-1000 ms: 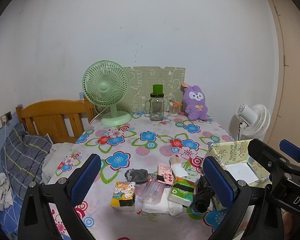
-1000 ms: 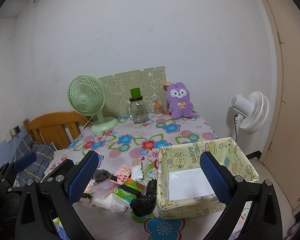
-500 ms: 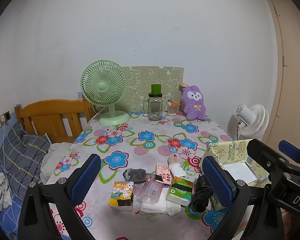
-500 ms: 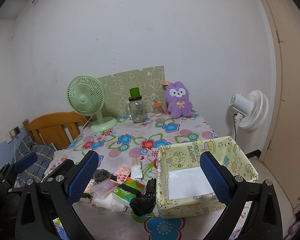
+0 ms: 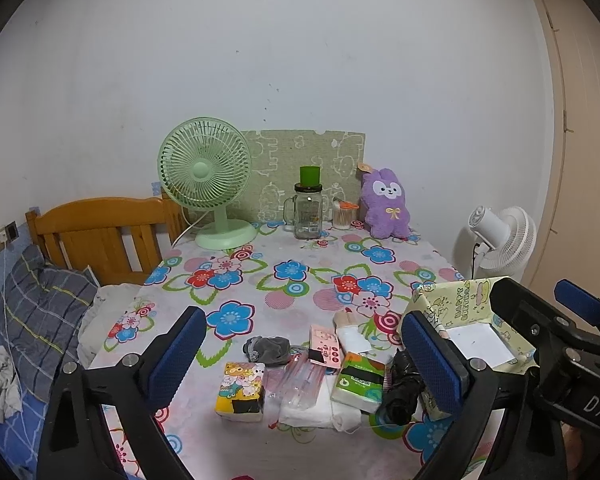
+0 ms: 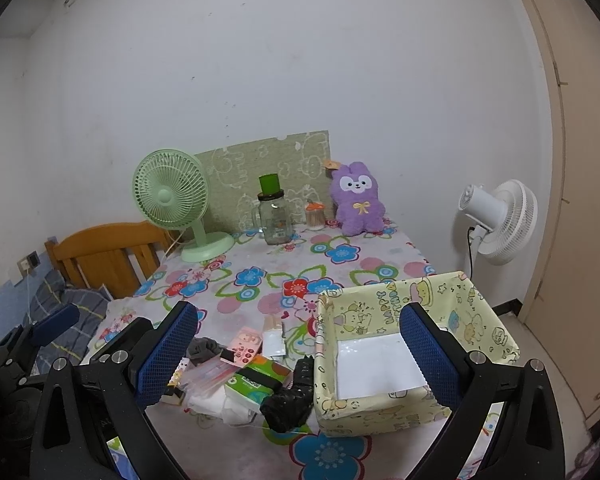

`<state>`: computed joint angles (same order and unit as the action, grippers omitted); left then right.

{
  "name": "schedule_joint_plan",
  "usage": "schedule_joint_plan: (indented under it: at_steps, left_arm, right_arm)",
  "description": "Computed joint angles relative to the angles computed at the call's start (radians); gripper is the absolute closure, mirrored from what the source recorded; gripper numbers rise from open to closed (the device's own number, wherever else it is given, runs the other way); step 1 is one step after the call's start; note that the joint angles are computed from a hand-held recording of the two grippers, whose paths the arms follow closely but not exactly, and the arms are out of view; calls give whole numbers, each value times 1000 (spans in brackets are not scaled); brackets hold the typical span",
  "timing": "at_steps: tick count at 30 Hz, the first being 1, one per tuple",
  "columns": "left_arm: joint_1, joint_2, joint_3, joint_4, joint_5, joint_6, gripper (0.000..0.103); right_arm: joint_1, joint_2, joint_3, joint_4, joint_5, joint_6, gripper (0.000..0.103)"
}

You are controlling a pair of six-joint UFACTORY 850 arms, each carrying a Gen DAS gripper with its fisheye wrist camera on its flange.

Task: Organize soft objects
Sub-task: 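Move left gripper to the yellow cartoon tissue pack while right gripper reaches the green tissue pack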

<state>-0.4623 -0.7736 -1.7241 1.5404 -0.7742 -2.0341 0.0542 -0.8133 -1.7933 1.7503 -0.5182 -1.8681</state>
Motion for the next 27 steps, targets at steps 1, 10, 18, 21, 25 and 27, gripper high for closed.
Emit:
schedule_joint_plan:
  at_steps: [1, 10, 18, 21, 25, 27]
  left_arm:
    - [2, 1, 2, 3, 5, -4, 5]
    - [22, 0, 9, -3, 34, 17, 11]
    - [49, -9, 19, -32, 80, 50, 15]
    - [57, -13, 22, -45, 89, 62, 17]
    - [64, -22, 24, -74, 96, 88, 19]
    - [69, -24, 29, -87, 105, 94, 19]
  right_arm:
    - [1, -2, -4, -4, 1, 6, 1]
    - [20, -32, -45, -72, 10, 77, 5]
    - [45, -67, -74, -112, 31, 109, 10]
    - [53, -83, -86, -143, 35, 147, 12]
    - [64, -96, -90, -171, 43, 179, 15]
    - [70, -99, -89, -189, 47, 194, 18]
